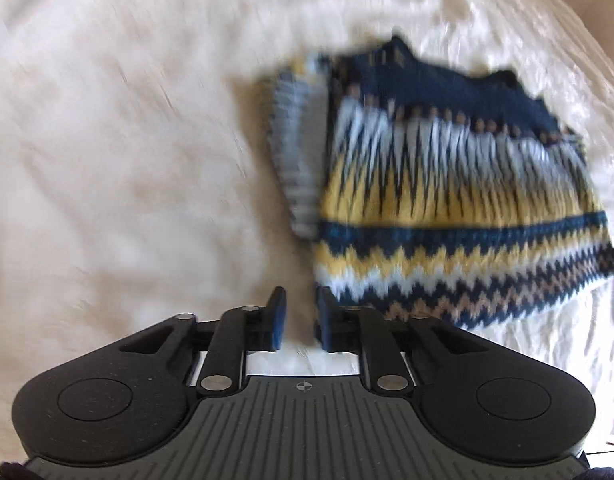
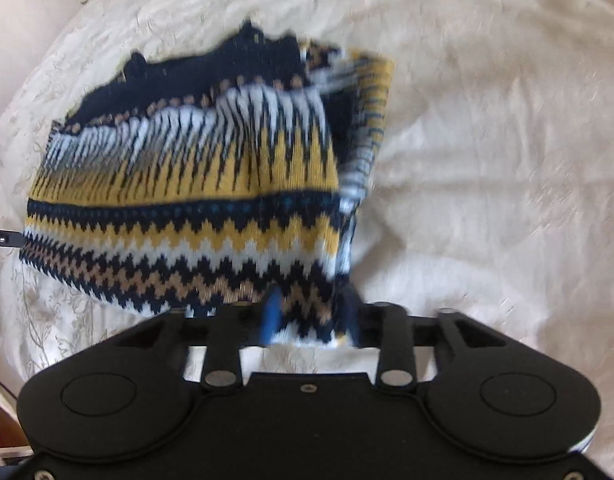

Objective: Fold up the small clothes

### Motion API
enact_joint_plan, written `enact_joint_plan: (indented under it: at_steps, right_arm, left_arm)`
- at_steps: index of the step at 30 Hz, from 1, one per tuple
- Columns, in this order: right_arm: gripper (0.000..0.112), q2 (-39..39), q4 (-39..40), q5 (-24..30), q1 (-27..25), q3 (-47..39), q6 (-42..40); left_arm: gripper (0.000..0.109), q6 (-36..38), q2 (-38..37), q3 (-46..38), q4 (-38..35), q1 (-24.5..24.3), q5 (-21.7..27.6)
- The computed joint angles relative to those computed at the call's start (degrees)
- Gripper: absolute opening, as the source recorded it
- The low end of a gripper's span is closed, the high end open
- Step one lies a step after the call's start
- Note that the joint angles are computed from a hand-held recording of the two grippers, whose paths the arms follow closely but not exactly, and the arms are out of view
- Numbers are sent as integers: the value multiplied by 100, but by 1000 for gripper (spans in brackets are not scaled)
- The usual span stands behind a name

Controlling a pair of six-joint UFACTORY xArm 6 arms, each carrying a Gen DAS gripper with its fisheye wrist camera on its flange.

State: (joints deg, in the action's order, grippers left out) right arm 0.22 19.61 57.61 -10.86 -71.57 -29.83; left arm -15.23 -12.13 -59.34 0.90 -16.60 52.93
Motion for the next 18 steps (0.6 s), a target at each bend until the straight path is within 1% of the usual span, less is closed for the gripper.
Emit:
enact_joint_plan:
  at_steps: [1, 3, 4, 5, 6, 7, 9, 12, 13, 14, 15, 16, 18]
  right_arm:
    - [59, -87, 50, -167, 7, 55, -58]
    - [59, -182, 195, -533, 59, 109, -106]
    - [59, -178, 319, -664, 90, 97, -155]
    - [63, -123, 508, -786, 143, 40, -234]
    - [66, -40, 691, -848, 189, -33, -322]
    - [71, 75, 878, -858, 237, -139, -406]
    - [72, 359, 1150, -772, 363, -410, -488]
    - [72, 681, 1391, -829, 597, -678, -709]
    - [72, 752, 1476, -847, 688, -725, -767]
    - [72, 843, 1562, -808, 742, -817, -809]
    - [72, 932, 1643, -774, 793, -902, -854]
    - [72, 1007, 1699, -732, 846, -977, -905]
    - [72, 1161, 1724, -654, 946, -1137, -980]
  left_arm:
    - [26, -135, -82, -5, 109, -52, -94]
    - [30, -300, -124, -37, 139, -149, -408]
    - [35, -301, -34, -124, 77, -185, -558]
    - [41, -287, 112, -223, -8, -247, -712]
    - [44, -226, 288, -340, -128, -300, -831]
    - [47, -207, 502, -485, -219, -368, -918]
    - [47, -350, 962, -760, -241, -500, -1178]
    - [47, -611, 1482, -1041, -175, -529, -1448]
    - [47, -670, 1659, -1125, -125, -512, -1545]
    - [47, -837, 1829, -1222, 77, -492, -1590]
    - [47, -1092, 2004, -1367, 393, -485, -1539]
    - [47, -1192, 2151, -1483, 541, -444, -1460]
    - [47, -1056, 2412, -1701, 450, -343, -1217]
